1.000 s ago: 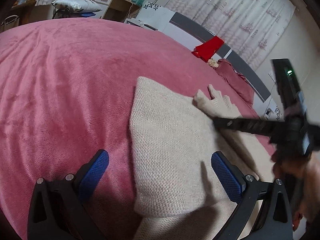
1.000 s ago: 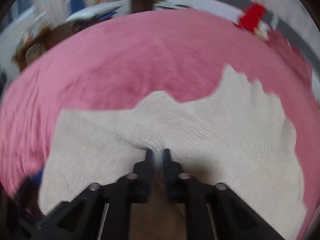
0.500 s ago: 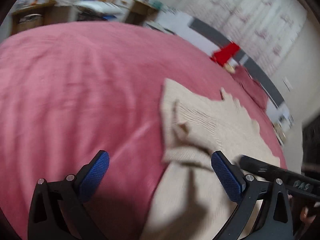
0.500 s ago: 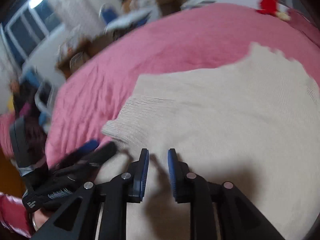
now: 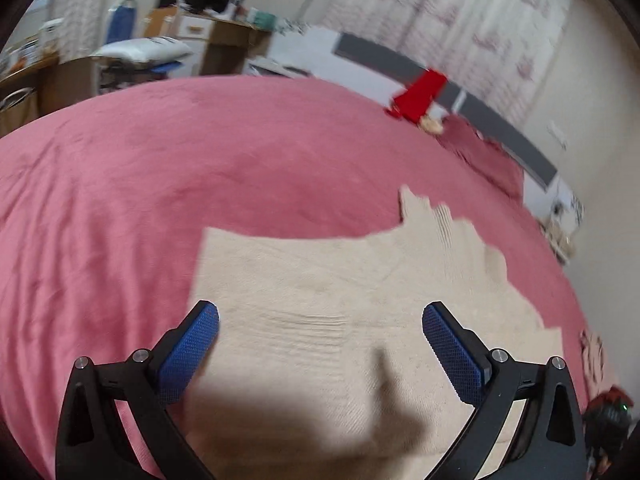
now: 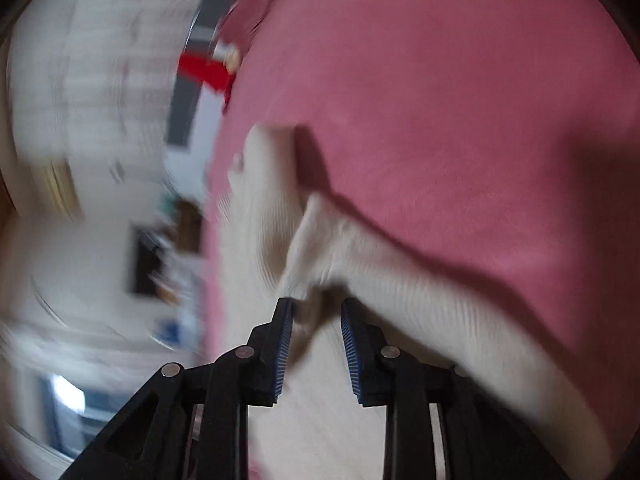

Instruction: Fold clothes

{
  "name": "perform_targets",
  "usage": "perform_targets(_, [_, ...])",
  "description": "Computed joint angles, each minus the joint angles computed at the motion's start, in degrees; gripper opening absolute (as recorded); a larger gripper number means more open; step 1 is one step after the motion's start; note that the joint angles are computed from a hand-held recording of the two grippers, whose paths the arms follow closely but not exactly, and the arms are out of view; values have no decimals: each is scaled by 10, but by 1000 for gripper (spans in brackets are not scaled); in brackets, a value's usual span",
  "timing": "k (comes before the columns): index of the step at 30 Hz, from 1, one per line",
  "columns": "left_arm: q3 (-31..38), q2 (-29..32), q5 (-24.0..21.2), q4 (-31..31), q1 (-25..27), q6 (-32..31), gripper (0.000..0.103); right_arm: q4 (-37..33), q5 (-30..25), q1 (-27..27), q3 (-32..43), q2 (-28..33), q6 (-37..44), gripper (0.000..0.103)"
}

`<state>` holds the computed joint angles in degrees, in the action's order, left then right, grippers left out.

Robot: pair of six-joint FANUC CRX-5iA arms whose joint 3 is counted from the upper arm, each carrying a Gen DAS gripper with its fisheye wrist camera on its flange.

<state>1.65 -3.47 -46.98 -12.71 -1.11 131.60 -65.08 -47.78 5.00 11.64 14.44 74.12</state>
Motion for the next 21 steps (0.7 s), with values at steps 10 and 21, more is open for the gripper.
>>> perform_targets(10, [-7, 28, -18, -18, 2, -34, 103, -195, 162, -48, -105, -37, 113, 18])
perform_targets(21, [-42, -27, -15, -46, 5, 44, 103, 274, 91, 42, -45, -75, -130, 28])
